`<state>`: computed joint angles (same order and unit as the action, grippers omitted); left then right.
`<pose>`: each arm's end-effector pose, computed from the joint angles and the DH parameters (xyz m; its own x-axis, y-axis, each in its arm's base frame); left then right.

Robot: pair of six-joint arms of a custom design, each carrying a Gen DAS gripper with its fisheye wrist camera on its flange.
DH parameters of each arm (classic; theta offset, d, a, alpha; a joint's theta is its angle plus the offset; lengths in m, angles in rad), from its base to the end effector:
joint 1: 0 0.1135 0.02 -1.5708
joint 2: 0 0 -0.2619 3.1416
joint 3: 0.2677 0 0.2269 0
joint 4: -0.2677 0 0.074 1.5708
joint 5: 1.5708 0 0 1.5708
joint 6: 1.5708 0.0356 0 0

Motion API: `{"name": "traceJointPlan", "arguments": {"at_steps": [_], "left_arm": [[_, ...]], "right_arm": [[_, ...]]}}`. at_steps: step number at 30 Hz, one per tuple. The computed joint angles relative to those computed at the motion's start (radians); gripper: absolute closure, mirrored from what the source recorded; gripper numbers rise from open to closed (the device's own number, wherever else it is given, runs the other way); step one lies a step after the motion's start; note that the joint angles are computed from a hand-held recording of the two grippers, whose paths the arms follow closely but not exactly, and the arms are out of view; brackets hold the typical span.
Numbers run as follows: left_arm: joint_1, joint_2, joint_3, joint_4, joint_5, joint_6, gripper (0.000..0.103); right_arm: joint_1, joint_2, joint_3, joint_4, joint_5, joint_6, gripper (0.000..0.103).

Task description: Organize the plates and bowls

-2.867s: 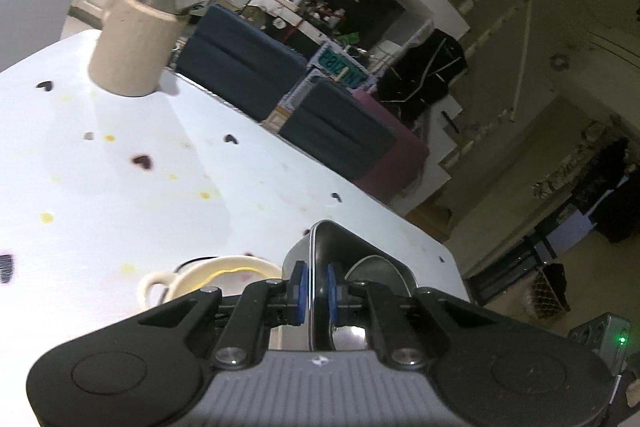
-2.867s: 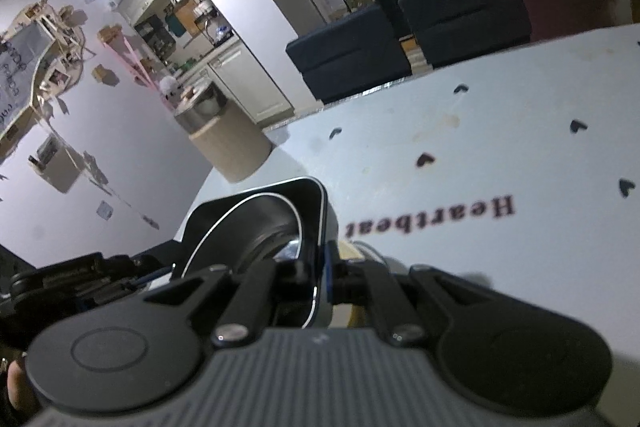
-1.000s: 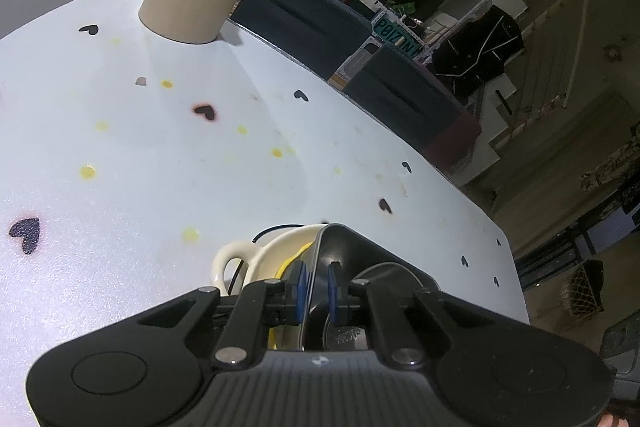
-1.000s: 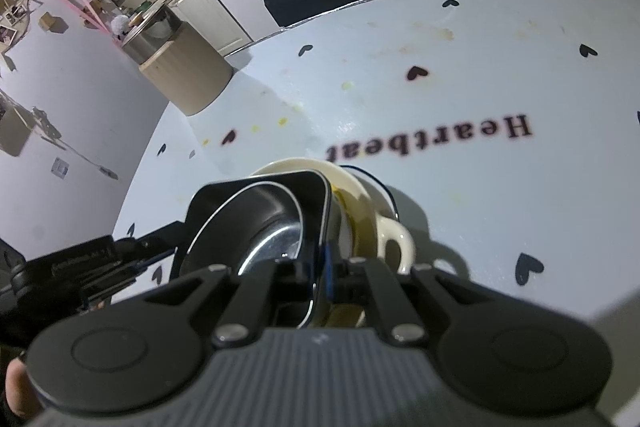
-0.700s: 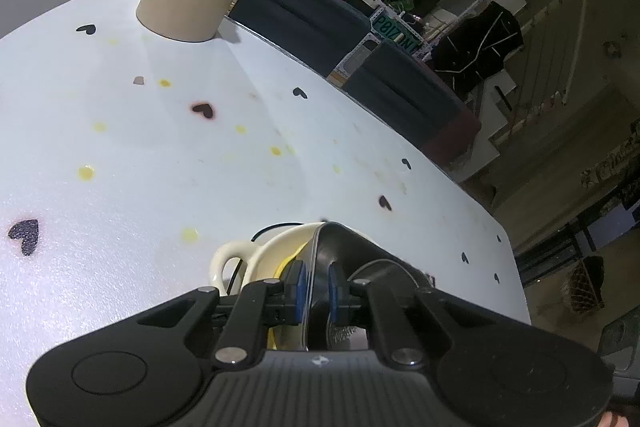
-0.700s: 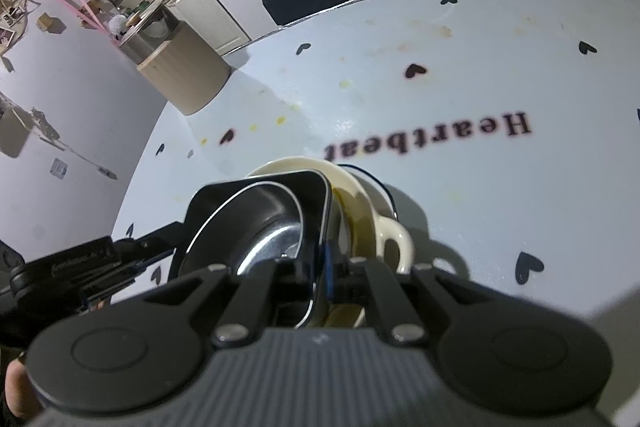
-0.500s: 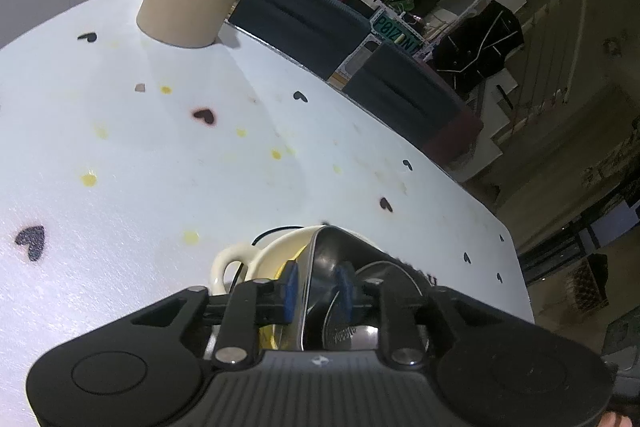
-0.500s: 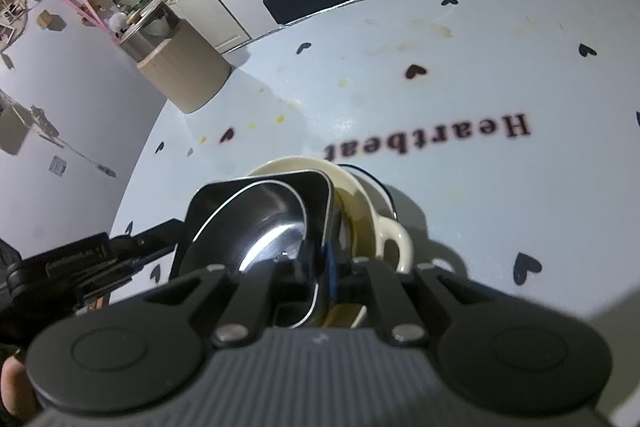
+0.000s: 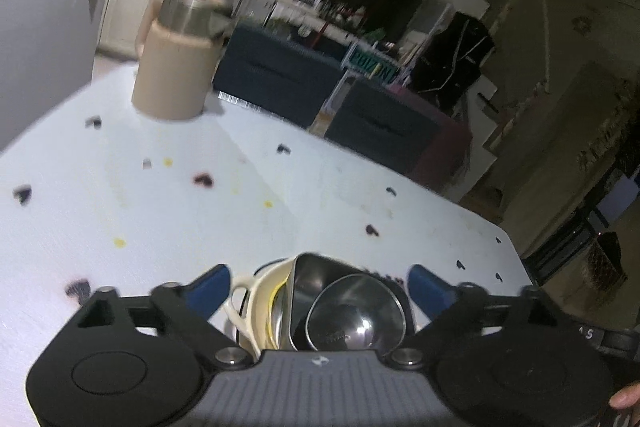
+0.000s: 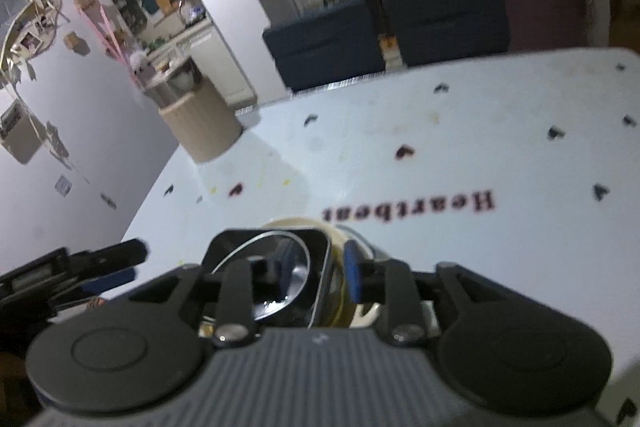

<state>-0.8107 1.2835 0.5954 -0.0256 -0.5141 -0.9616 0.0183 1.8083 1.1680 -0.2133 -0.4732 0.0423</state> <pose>0.1727 -0.1563 0.2033 -0.5656 -0.4415 -0.6966 -0.1553 0.8866 -0.4358 0.3621 0.0229 0.2058 -0.7662 0.0236 -0.6422 -0.2836 0.8843 0.3710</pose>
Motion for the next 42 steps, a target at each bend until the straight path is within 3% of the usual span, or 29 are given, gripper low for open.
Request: {"name": "traceJointPlan", "arguments": {"at_steps": [4,6,9,12,15,20,23,29,32,37,42], "left_arm": [[-0.076,-0.075,-0.004,-0.009,-0.047,0.041,0.0],[-0.12,-0.093,0.014,-0.037,-0.083,0.046,0.0],[-0.213,-0.103,0.053,-0.092,-0.188,0.05,0.0],[-0.304,-0.087,0.121,-0.211,-0.292,0.035,0.0],[-0.385,-0.031,0.208,-0.39,-0.401,-0.029,0.0],[-0.489,0.071,0.297,-0.659,-0.51,-0.212,0.0],[-0.522,0.075,0.276,-0.696,-0.505,-0.278,0.0],[-0.589,0.094,0.252,-0.773,-0.494,-0.41,0.0],[-0.623,0.125,0.268,-0.818,-0.486,-0.45,0.0],[-0.665,0.163,0.269,-0.848,-0.495,-0.5,0.0],[-0.689,0.197,0.265,-0.864,-0.499,-0.544,0.0]], "right_arm": [[-0.04,-0.097,-0.099,0.074,-0.02,-0.008,0.054],[-0.059,-0.158,-0.161,0.122,-0.025,0.0,0.042],[-0.087,-0.249,-0.244,0.179,-0.035,0.028,0.03],[-0.122,-0.331,-0.31,0.219,-0.076,0.054,0.012],[-0.142,-0.431,-0.398,0.292,-0.077,0.045,0.001],[-0.089,-0.584,-0.561,0.427,0.06,-0.008,0.0],[-0.075,-0.628,-0.606,0.412,0.097,-0.033,0.0],[-0.128,-0.702,-0.694,0.399,0.056,-0.137,0.0],[-0.103,-0.694,-0.684,0.321,0.113,-0.215,0.0],[-0.037,-0.712,-0.781,0.405,0.221,-0.22,0.0],[-0.066,-0.702,-0.79,0.384,0.168,-0.218,0.0]]}}
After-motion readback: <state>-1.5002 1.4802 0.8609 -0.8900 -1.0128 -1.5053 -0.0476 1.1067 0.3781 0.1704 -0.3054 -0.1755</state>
